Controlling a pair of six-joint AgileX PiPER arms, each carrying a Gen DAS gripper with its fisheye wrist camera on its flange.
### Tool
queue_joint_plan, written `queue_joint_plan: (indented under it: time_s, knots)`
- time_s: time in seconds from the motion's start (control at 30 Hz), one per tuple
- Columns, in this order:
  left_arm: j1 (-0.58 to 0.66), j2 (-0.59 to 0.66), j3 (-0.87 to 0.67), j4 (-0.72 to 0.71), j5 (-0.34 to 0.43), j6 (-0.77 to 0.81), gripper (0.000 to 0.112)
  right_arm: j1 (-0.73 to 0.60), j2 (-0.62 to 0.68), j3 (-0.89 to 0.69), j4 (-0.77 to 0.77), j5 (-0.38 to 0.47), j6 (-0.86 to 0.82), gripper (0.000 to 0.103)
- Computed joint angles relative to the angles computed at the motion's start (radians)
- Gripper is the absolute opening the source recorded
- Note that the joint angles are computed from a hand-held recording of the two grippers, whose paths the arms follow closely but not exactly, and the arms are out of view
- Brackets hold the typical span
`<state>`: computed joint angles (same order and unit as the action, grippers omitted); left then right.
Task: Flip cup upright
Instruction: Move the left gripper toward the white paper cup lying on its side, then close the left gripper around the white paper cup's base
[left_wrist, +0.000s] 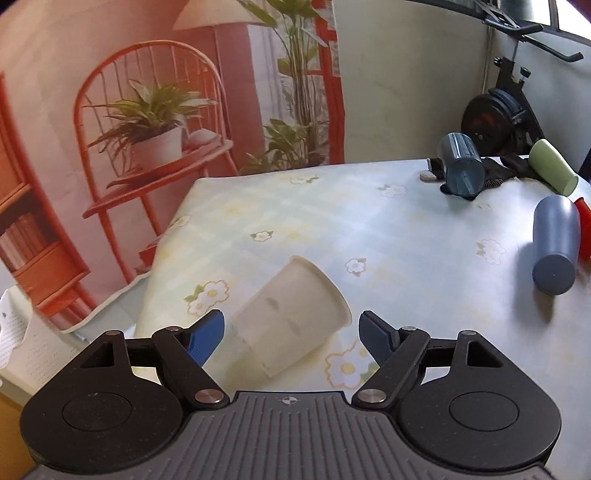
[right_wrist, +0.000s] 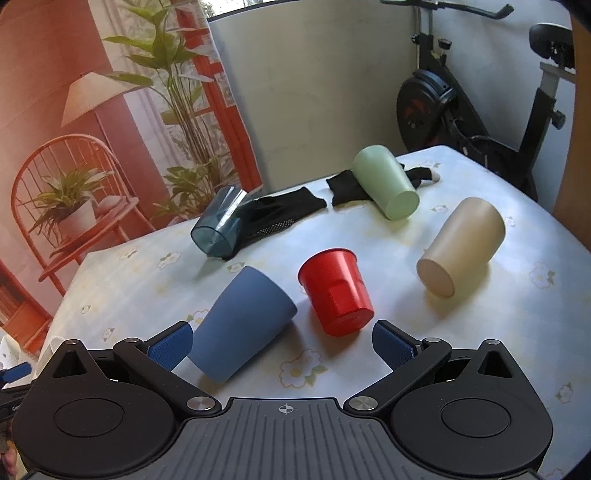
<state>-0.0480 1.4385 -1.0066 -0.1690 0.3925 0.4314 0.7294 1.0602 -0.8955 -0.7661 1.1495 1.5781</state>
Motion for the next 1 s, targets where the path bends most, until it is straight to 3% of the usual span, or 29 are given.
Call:
queue_joint_plan:
  time_s: [0.23, 0.57, 0.67, 0.73, 0.87, 1.0]
  knots:
    - [0.007, 0.128, -0.112, -0.037, 0.042, 0.056, 0.083, -0.019, 0.009, 0.006, 0.011, -0.025, -0.001, 0.103]
    - [0.043, 0.216, -0.195, -0.052, 0.097, 0.070, 0.084, -0.051, -0.005, 0.027, 0.043, -0.058, -0.018, 0.103]
    - [0.049, 0.225, -0.218, -0.039, 0.145, 0.039, 0.084, -0.045, -0.006, 0.028, 0.041, -0.057, -0.017, 0.103]
    - [0.076, 0.221, -0.226, -0.126, 0.191, 0.116, 0.084, -0.044, -0.007, 0.030, 0.040, -0.057, -0.012, 0.103]
    - [0.109, 0.198, -0.215, -0.237, 0.256, 0.234, 0.077, -0.046, -0.007, 0.033, 0.036, -0.060, -0.009, 0.103]
    - [0.104, 0.188, -0.199, -0.215, 0.246, 0.204, 0.070, -0.047, -0.011, 0.035, 0.046, -0.071, -0.014, 0.103]
